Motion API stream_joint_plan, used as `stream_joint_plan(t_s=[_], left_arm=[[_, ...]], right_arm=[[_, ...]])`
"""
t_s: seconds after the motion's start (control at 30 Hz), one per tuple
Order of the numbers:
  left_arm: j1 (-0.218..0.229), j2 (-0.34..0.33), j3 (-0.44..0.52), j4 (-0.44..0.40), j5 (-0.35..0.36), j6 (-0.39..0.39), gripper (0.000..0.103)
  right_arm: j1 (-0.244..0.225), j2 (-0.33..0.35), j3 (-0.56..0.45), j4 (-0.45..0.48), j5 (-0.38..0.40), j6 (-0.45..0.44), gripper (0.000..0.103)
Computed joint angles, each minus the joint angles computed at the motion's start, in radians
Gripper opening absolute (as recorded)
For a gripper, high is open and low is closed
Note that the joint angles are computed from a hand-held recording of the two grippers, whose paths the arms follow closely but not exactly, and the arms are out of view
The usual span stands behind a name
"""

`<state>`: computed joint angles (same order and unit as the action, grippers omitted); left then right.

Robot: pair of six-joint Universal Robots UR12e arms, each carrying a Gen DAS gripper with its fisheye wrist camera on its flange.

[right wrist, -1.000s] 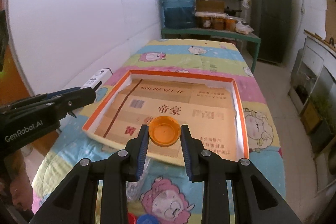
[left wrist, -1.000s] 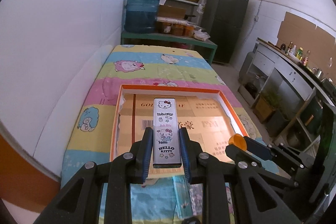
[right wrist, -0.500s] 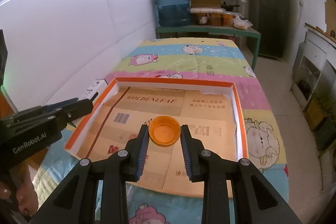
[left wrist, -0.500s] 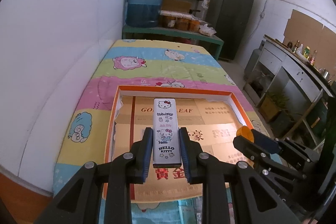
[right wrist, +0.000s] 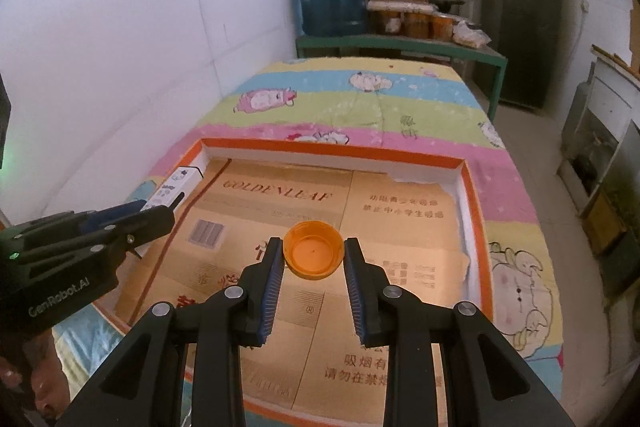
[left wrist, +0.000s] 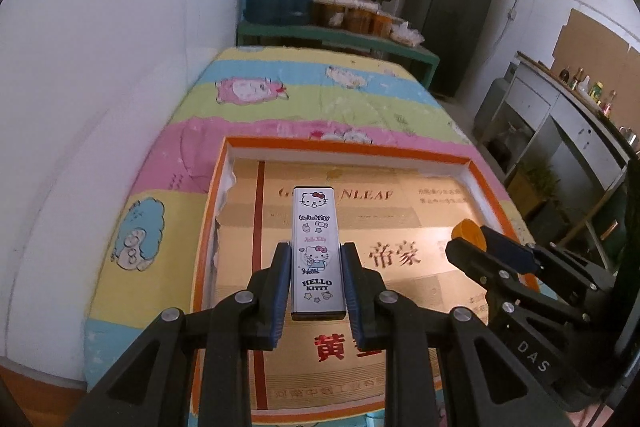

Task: Organize rigid objects
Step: 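Carry the Hello Kitty box with left tool while right tool carries the cap into the box lid, then open left tool releasing the Hello Kitty box while right tool releases the cap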

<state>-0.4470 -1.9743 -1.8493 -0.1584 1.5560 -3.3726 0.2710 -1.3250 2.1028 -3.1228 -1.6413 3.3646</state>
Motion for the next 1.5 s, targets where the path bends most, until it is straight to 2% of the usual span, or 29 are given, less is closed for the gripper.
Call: stream_joint_plan(t_s=[0.27, 0.63, 0.73, 0.83, 0.9, 1.0, 1.03, 1.07, 1.1, 1.13, 1.5], left_arm=[[0.003, -0.021, 0.016, -0.045, -0.011, 0.005, 0.026], [0.017, -0.042, 0.027, -0.094, -0.069, -0.019, 0.026], [0.021, -0.047, 0.028, -0.077, -0.083, -0.021, 0.026], [0.023, -0.048, 0.027, -0.071, -0.091, 0.008, 0.026], [0.025, -0.048, 0.026, -0.068, -0.104, 0.023, 0.029], [0.028, -0.048, 0.028, -0.074, -0.142, 0.067, 0.046], [0.026, -0.048, 0.030, -0.079, -0.142, 0.076, 0.053], [0.024, -0.047, 0.030, -0.081, -0.137, 0.079, 0.055], [0.020, -0.047, 0.030, -0.081, -0.128, 0.082, 0.056], [0.017, -0.046, 0.030, -0.079, -0.119, 0.085, 0.056], [0.010, -0.004, -0.017, 0.015, -0.079, 0.081, 0.059]], right_arm=[[-0.004, 0.028, -0.017, 0.040, 0.000, 0.000, 0.031], [-0.008, 0.044, -0.026, 0.084, 0.008, 0.007, 0.031], [-0.008, 0.046, -0.027, 0.089, 0.005, 0.006, 0.031], [-0.006, 0.048, -0.028, 0.096, -0.003, 0.006, 0.031], [-0.004, 0.049, -0.030, 0.101, -0.011, 0.007, 0.031], [0.002, 0.052, -0.035, 0.109, -0.028, -0.001, 0.032], [0.004, 0.052, -0.036, 0.113, -0.032, -0.003, 0.035], [0.005, 0.052, -0.038, 0.117, -0.036, -0.005, 0.038], [0.007, 0.053, -0.040, 0.121, -0.040, -0.008, 0.047], [0.009, 0.053, -0.041, 0.124, -0.050, -0.010, 0.051], [0.018, 0.021, -0.016, 0.124, -0.104, 0.029, 0.052]])
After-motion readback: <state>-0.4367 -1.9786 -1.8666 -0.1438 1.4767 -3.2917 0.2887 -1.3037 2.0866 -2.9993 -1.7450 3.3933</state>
